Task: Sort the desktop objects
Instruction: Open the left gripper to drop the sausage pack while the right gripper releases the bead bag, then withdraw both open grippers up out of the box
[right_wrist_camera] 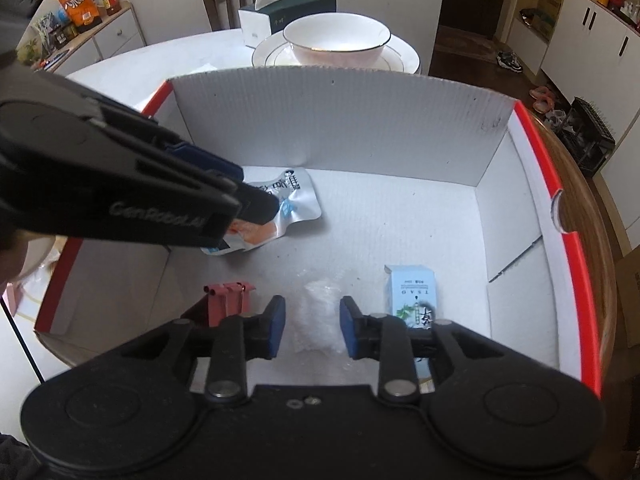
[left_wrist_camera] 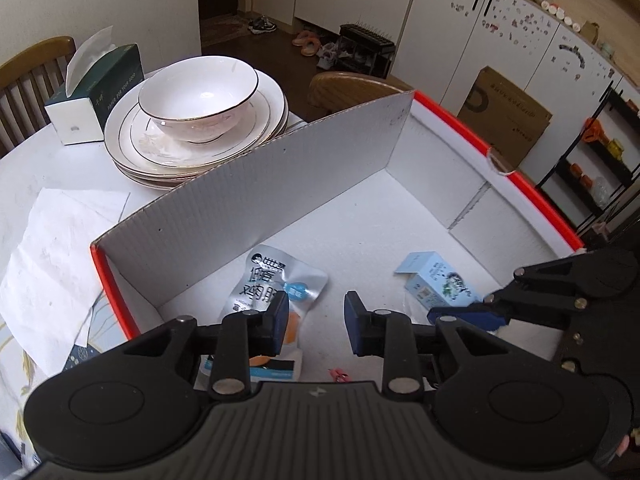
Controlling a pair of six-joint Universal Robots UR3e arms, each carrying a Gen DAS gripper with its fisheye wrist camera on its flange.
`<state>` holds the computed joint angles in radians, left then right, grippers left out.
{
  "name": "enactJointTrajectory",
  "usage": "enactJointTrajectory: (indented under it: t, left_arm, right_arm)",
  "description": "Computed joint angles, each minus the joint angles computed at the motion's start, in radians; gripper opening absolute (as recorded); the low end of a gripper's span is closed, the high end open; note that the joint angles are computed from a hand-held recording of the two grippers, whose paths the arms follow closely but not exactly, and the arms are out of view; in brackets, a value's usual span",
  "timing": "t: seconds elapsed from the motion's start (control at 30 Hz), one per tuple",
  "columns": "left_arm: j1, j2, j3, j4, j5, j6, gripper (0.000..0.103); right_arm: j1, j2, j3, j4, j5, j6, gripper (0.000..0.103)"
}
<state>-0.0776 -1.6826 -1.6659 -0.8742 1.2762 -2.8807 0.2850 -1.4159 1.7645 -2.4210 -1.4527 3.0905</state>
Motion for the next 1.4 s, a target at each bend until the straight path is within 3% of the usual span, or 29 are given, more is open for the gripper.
enactJointTrajectory:
  t: [0.17,0.6,0.73,1.0,1.07,1.2,1.4]
  left_arm:
    - [0.012,0.056,-0.039,0.000,-0.024,-0.010,0.028]
    - [0.064,0.250,-0.161,-0.006,-0.095,-0.020,0.031]
    - [0.101,0.330,-0.210,-0.023,-0.129,-0.007,0.049]
    - [0.195,0.493,-0.290,-0.107,-0.189,0.056,0.050]
    - [0.227,0.532,-0.307,-0.133,-0.208,0.081,0.058]
    - [0.305,0.611,-0.338,-0.210,-0.251,0.146,0.064]
    - [0.484,0.754,-0.371,-0.409,-0.346,0.310,0.083]
  right_arm:
    - [-0.026,-0.057,0.041,-0.009,0.032,-0.013,0.048]
    - [-0.081,-0.188,0.107,-0.004,0.091,-0.015,0.063]
    - [-0.073,-0.202,0.108,-0.010,0.093,0.003,0.066]
    - [-0.030,-0.225,0.113,-0.032,0.070,0.049,0.072]
    - [-0.016,-0.225,0.113,-0.043,0.058,0.067,0.073]
    - [0.020,-0.222,0.108,-0.061,0.020,0.125,0.074]
    - [0.093,-0.195,0.072,-0.070,-0.043,0.190,0.075]
